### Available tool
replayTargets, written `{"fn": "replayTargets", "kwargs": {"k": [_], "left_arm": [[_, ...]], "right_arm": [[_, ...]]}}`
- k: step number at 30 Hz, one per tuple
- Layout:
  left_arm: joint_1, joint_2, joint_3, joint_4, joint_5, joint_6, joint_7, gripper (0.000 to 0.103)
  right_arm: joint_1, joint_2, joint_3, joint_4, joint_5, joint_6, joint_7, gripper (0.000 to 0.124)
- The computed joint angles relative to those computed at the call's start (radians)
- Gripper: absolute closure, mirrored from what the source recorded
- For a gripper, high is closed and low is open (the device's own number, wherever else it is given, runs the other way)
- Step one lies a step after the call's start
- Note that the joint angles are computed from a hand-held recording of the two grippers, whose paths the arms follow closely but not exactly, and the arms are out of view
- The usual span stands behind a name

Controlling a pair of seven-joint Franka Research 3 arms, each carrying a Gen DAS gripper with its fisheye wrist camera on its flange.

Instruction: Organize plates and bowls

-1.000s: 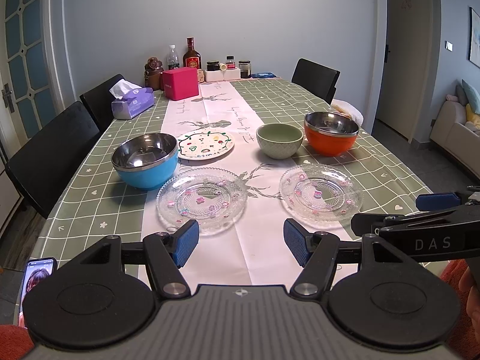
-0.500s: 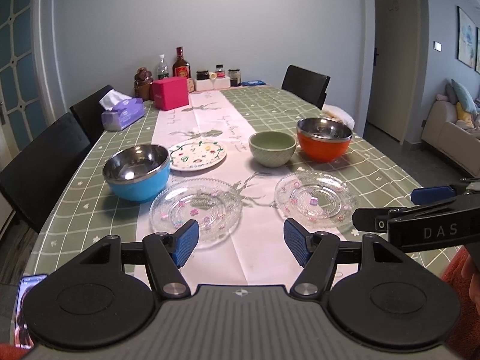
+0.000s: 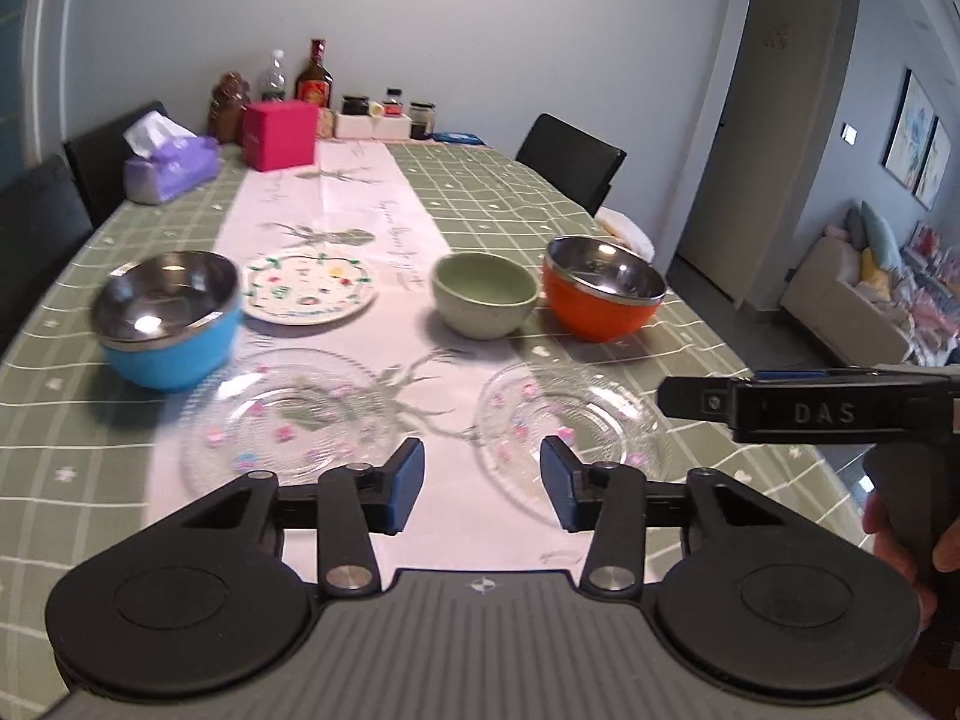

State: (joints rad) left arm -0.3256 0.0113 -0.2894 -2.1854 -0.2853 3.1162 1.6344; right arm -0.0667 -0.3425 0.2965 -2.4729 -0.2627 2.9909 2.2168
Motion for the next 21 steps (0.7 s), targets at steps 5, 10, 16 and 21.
{"fn": "replayTargets", "kwargs": {"k": [5, 10, 16, 21], "left_arm": [[0.038, 0.1, -0.04, 0.115, -0.017, -0.07, -0.035, 0.062], [0.089, 0.211, -0.089, 0.237, -0.043, -0.147, -0.06, 0.074], [0.118, 0.306, -0.111, 0.324, -0.009, -0.204, -0.127, 0.081], [0.154, 0.349, -0.15, 0.353, -0.016, -0.217, -0.13, 0.092]], "right_arm": [[0.048, 0.092, -0.088, 0.061, 0.045, -0.004, -0.094, 0.043], [0.109, 0.178, -0.173, 0.139, 0.133, -0.102, -0.156, 0.061], [0.171, 0.239, -0.258, 0.196, 0.307, -0.193, -0.249, 0.079], [0.19, 0.262, -0.292, 0.217, 0.463, -0.228, -0.31, 0.089]]}}
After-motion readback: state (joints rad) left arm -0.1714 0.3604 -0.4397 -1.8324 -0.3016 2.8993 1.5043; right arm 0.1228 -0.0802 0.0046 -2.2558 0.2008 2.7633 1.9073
